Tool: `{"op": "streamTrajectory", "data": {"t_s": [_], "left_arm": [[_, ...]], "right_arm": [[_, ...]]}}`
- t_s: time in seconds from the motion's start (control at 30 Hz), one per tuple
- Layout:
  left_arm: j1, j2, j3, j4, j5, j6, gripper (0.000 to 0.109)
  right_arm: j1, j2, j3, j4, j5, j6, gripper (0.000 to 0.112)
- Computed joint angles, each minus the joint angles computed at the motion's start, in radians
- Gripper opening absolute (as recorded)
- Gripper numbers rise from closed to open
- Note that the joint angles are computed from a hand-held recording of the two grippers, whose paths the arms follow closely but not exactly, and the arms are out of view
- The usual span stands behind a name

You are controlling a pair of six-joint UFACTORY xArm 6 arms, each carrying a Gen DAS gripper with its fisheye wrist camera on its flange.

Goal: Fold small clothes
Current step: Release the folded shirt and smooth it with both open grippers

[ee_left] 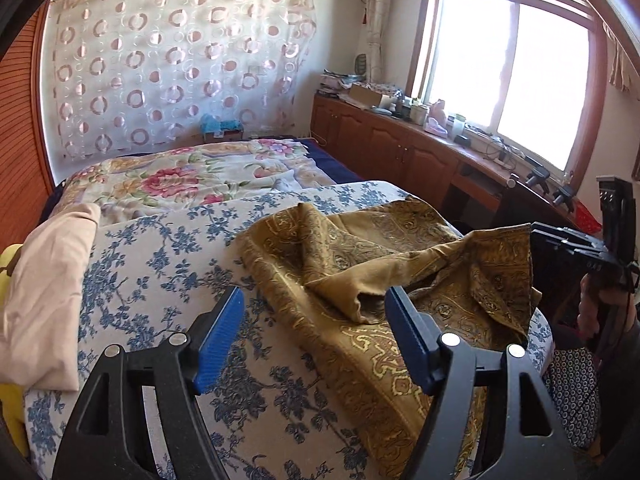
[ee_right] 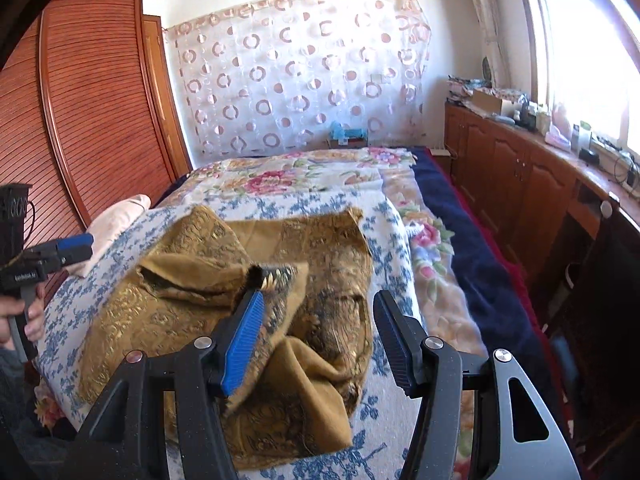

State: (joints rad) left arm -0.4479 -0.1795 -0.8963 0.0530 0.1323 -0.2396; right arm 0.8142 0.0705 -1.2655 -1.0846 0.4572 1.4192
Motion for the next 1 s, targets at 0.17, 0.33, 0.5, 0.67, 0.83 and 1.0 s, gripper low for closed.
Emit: {"op": "streamTrajectory", "data": {"t_s": [0.17, 0.33, 0.5, 0.67, 0.83, 1.0], "left_arm": [[0.019, -0.028, 0.041, 0.102, -0.030, -0.101, 0.074], [0.028, -0.053, 0.072, 0.115, -0.050, -0.123, 0.074], [0.039, -0.068, 0.090, 0.143, -0.065, -0.157, 0.074], [0.050, -0.081, 0.109, 0.160, -0.076, -0.178, 0.074], [0.054, -0.080, 0.118, 0.115, -0.080, -0.147, 0.074], [0.042, -0.080, 0.125, 0.025, -0.082, -0.072, 0.074]], "right_arm": [[0.008, 0.049, -0.077, 0.026, -0.013, -0.073, 0.059], [0.018, 0.116, -0.168, 0.063, -0.027, -0.166, 0.060], [0.018, 0.206, -0.267, 0.176, -0.049, -0.320, 0.063], [0.009, 0.306, -0.377, 0.397, -0.052, -0.558, 0.064], [0.026, 0.431, -0.552, 0.638, 0.008, -0.828, 0.064], [0.048, 0.594, -0.799, 0.819, 0.138, -1.049, 0.064]]}}
